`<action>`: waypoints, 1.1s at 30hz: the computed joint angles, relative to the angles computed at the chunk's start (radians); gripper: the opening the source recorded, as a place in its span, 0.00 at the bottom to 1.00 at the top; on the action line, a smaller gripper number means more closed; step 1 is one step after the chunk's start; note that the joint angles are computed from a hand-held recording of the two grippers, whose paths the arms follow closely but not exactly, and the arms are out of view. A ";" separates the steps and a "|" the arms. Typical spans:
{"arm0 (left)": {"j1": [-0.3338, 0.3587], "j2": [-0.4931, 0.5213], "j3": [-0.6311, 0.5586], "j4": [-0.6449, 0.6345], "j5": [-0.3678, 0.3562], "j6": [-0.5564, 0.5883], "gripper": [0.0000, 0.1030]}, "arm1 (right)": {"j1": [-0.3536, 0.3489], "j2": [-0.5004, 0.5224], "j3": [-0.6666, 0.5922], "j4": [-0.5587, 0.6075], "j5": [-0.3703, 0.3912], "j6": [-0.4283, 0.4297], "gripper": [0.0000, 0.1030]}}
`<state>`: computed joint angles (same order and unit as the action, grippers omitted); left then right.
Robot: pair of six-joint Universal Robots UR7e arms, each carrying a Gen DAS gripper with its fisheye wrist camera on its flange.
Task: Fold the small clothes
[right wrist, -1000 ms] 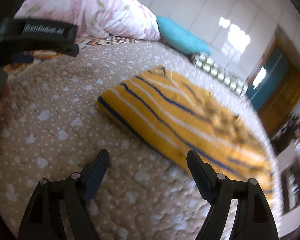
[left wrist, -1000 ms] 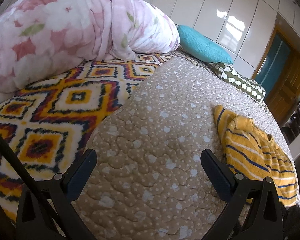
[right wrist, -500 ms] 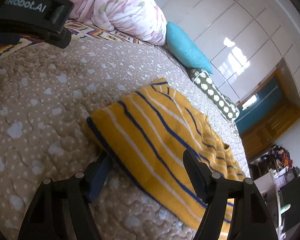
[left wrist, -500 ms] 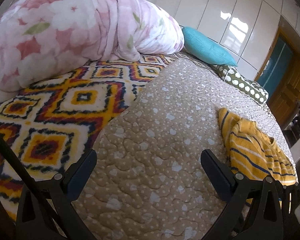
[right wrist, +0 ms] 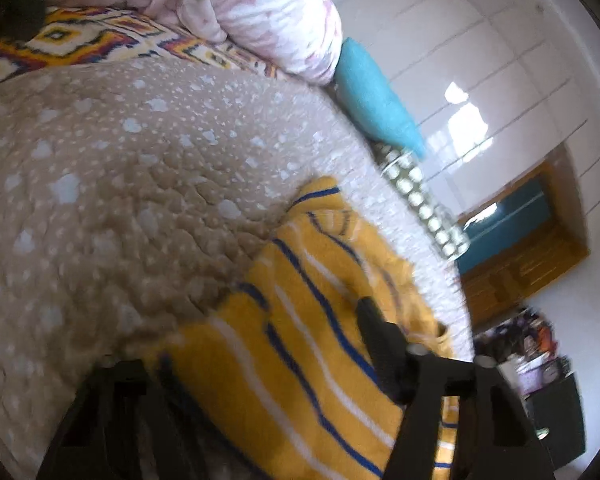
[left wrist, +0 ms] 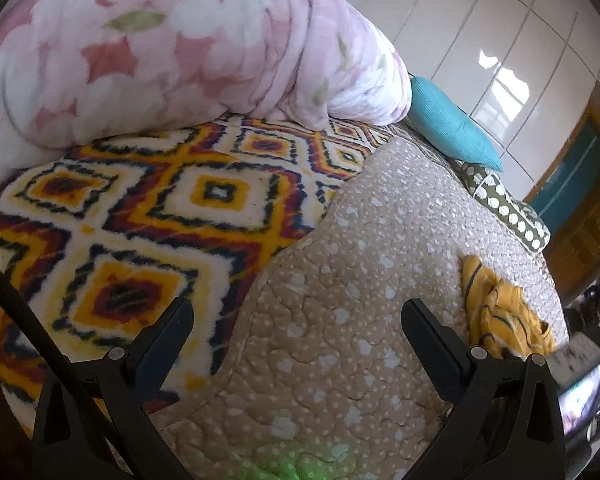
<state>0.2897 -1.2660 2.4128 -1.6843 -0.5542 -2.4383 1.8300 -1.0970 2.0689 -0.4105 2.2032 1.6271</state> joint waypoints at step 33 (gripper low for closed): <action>-0.015 0.511 -0.348 -0.658 -0.004 1.092 1.00 | -0.752 -0.349 -0.602 1.191 -0.856 0.961 0.11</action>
